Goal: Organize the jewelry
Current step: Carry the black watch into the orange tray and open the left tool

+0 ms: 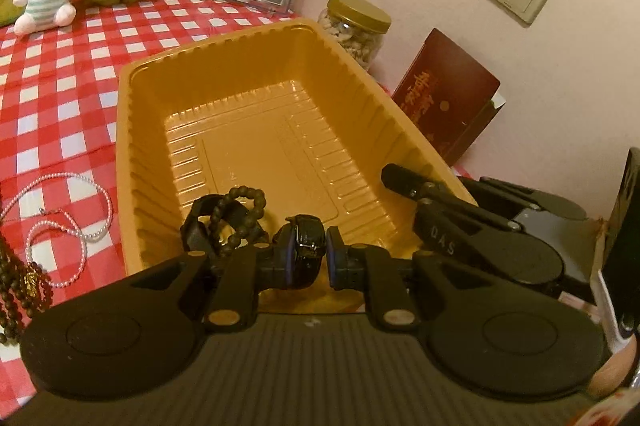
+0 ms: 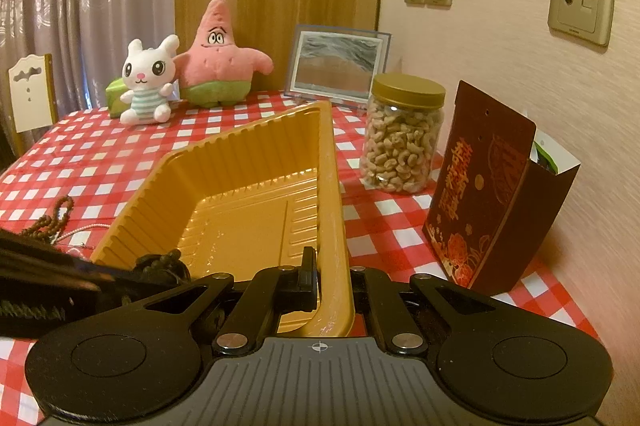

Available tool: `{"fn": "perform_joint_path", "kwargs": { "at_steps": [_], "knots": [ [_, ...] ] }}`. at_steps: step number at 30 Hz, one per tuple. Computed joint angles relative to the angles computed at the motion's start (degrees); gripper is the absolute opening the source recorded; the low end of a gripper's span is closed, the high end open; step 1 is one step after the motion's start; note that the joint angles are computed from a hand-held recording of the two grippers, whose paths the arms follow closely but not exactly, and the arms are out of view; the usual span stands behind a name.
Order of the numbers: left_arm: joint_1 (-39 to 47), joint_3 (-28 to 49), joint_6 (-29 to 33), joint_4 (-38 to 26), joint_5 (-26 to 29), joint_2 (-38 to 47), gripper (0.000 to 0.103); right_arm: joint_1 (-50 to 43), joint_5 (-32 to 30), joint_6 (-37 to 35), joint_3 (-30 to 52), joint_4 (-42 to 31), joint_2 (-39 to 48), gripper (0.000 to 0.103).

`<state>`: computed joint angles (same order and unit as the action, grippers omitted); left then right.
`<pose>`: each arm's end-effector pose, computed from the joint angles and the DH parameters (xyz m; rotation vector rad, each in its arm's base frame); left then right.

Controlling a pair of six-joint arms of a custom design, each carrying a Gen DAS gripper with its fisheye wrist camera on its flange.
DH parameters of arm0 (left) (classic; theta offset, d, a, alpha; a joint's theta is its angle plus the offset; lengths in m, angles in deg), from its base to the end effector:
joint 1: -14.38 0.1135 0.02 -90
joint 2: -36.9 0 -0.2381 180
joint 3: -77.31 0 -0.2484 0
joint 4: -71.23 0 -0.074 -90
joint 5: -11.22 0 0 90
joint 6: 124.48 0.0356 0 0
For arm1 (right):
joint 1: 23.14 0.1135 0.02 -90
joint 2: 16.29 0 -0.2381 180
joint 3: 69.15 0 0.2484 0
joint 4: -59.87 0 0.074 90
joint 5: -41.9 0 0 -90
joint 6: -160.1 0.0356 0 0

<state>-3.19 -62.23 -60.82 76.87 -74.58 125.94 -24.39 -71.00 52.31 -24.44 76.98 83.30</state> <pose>0.2476 -0.0811 0.0907 -0.1432 2.3608 -0.4654 0.2872 0.0076 0.0797 -0.5256 2.1175 0.2577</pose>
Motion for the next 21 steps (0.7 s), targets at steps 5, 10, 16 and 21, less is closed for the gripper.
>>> {"fn": "perform_joint_path", "kwargs": {
  "at_steps": [5,10,16,21],
  "knots": [
    [0.42,-0.62,0.27,-0.78,0.04,-1.58,0.022,0.09,0.37,0.06,0.41,-0.33,0.24,0.004],
    [0.77,-2.18,0.14,-2.05,-0.60,-6.17,0.030,0.06,0.42,-0.06,0.71,-0.66,0.36,0.004],
    [3.51,-5.32,-0.34,-5.84,-1.03,-15.03,0.031,0.03,0.46,-0.04,0.77,-0.73,0.44,0.004],
    [7.41,-9.09,-0.03,-11.58,-2.38,-24.61,0.031,-0.05,0.38,-0.06,0.81,-0.74,0.50,0.004]
  ]
}}
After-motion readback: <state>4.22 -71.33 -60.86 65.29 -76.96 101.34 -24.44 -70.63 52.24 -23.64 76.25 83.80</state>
